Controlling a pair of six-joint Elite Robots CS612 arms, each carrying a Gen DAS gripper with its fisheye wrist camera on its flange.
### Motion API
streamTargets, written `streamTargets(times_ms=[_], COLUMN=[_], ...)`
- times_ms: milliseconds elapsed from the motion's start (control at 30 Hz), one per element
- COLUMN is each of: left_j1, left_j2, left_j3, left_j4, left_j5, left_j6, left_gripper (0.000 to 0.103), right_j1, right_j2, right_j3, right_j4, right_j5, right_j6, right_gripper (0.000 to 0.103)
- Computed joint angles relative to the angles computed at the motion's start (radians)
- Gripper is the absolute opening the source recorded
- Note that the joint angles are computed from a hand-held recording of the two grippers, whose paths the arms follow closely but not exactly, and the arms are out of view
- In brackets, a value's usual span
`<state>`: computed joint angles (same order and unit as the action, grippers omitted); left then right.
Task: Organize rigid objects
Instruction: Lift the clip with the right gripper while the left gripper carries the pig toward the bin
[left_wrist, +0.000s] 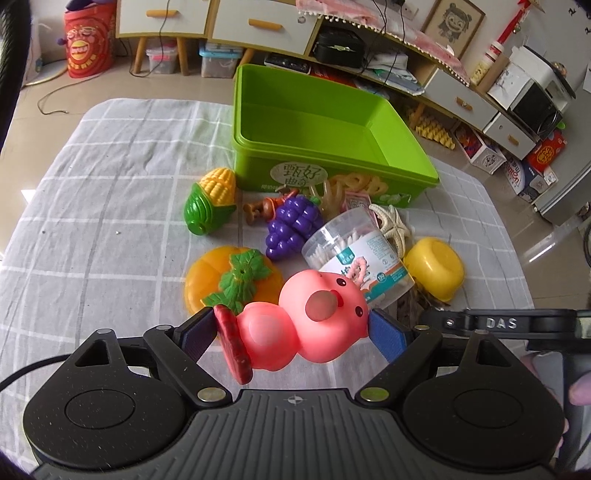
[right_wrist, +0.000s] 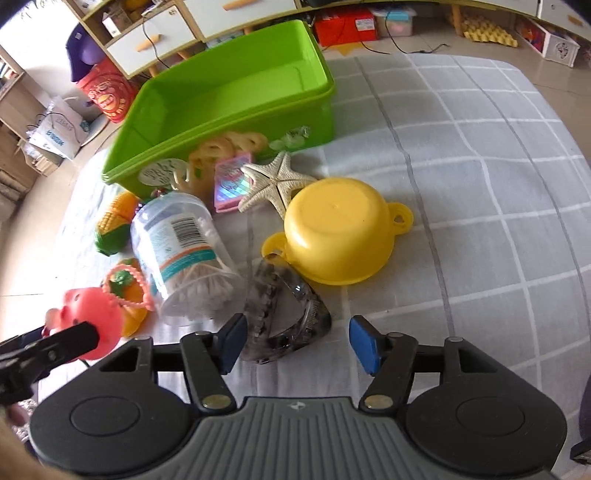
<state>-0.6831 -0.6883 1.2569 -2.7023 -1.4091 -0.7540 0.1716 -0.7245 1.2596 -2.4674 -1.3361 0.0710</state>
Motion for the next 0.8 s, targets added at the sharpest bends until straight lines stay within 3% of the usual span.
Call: streamTargets(times_ms=[167,367,467,567,800], left_j1=[-0.003,-0.005,-0.004,-0.004,-0.003], left_j2=[0.004,0.005,0.003,-0.003,-0.012], left_j3=[-0.005,-0.005,-0.001,0.008,0.023], left_j4=[0.016,0.025,0.018,0.001,-0.034], left_j5=[0.003,0.0,-0.001,0.002,0.012], left_j6=[0.008,0.015,0.015,0.012,-0.008], left_gripper=[0.088,0.088,0.088,0.088,0.088], right_j1=[0.005,0.03,0.036,0.032,0.013], right_j2=[0.012,0.024,0.023,0.012,-0.01], right_j3=[-0.007,-0.008,0.003,0.016,0.038], right_j4=[0.002,-0.041,-0.078,-0.102,-0.13], right_j5=[0.027,-0.066,-0.097,-0.081,0.008], right_j6=[0.015,-0.005,-0.032,-0.044,-0.005], right_gripper=[0.05,0.05,0.037,0.029,0.029])
